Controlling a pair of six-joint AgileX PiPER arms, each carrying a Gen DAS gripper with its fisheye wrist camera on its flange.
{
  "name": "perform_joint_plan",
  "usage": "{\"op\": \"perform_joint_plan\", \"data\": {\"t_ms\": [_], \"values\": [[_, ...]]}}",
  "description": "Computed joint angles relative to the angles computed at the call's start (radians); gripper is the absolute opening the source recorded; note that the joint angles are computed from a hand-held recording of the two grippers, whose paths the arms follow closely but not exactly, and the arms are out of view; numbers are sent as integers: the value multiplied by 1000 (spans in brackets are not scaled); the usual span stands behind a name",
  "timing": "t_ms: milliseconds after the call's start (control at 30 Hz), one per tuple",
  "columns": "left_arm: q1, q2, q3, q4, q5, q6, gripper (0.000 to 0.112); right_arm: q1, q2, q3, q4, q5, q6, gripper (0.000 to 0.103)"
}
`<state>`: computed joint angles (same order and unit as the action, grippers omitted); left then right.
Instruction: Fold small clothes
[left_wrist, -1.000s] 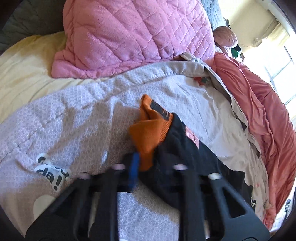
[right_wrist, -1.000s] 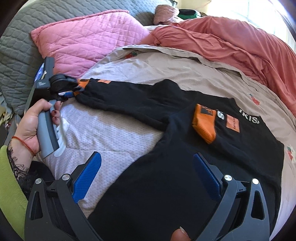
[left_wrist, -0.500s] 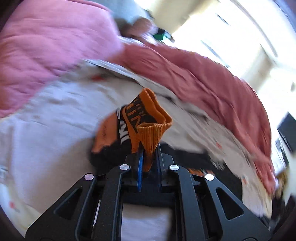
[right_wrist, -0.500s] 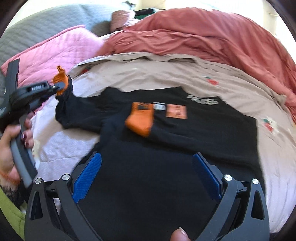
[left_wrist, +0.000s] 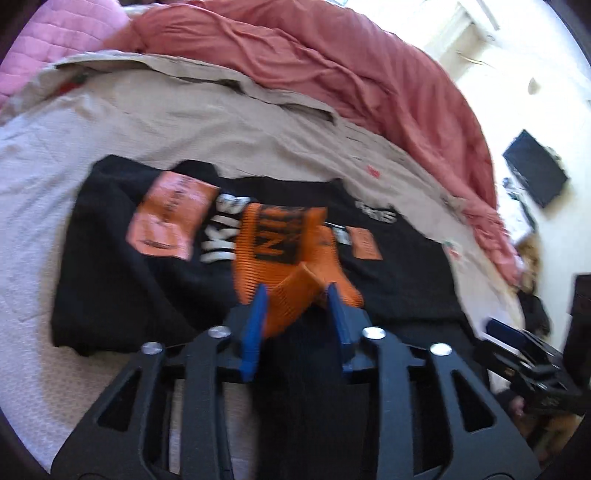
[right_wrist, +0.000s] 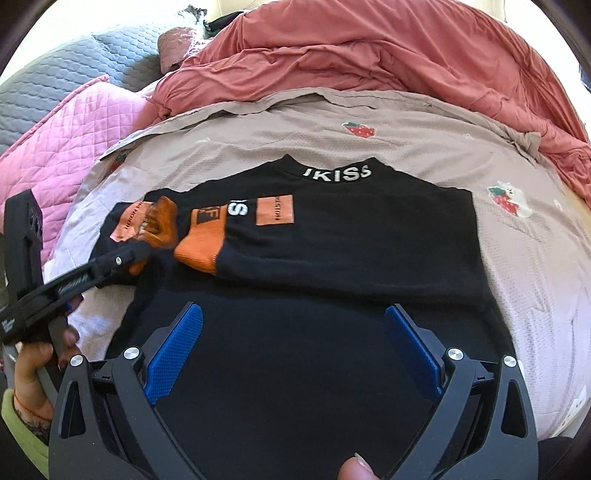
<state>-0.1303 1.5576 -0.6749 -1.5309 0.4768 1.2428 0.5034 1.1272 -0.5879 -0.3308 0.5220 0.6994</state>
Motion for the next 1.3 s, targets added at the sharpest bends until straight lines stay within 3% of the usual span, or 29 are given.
{"op": "perform_joint_plan", "data": {"t_ms": [133, 233, 267, 367, 500, 733, 933, 1000, 1100, 1200, 1300], "values": [[-17, -16, -2, 29, -4, -12, 32, 10, 53, -57, 12, -12, 3, 98], [62, -57, 21, -13, 23, 14, 32, 8, 109, -114, 51, -21, -33, 98], [80, -74, 23, 0, 9, -5, 32, 8, 140, -144, 92, -25, -73, 98], [110, -100, 21, 153, -139, -164, 32, 24, 212, -204, 204, -36, -172, 98], [158, -86, 15, 345, -224, -346, 32, 41, 314, -264, 501, -64, -395, 98], [214, -34, -9, 382, -216, -386, 40, 27, 506, -327, 917, -82, -585, 97], [243, -15, -13, 316, -185, -316, 44, 27, 591, -367, 1068, -133, -619, 68], [252, -4, -14, 278, -170, -277, 45, 26, 611, -383, 1089, -142, -634, 48], [265, 10, -15, 241, -150, -245, 45, 45, 616, -399, 1082, -181, -645, 31], [281, 10, -10, 202, -137, -209, 45, 77, 606, -427, 938, -206, -558, 24], [299, 7, -6, 166, -109, -169, 46, 86, 572, -432, 865, -223, -552, 23]]}}
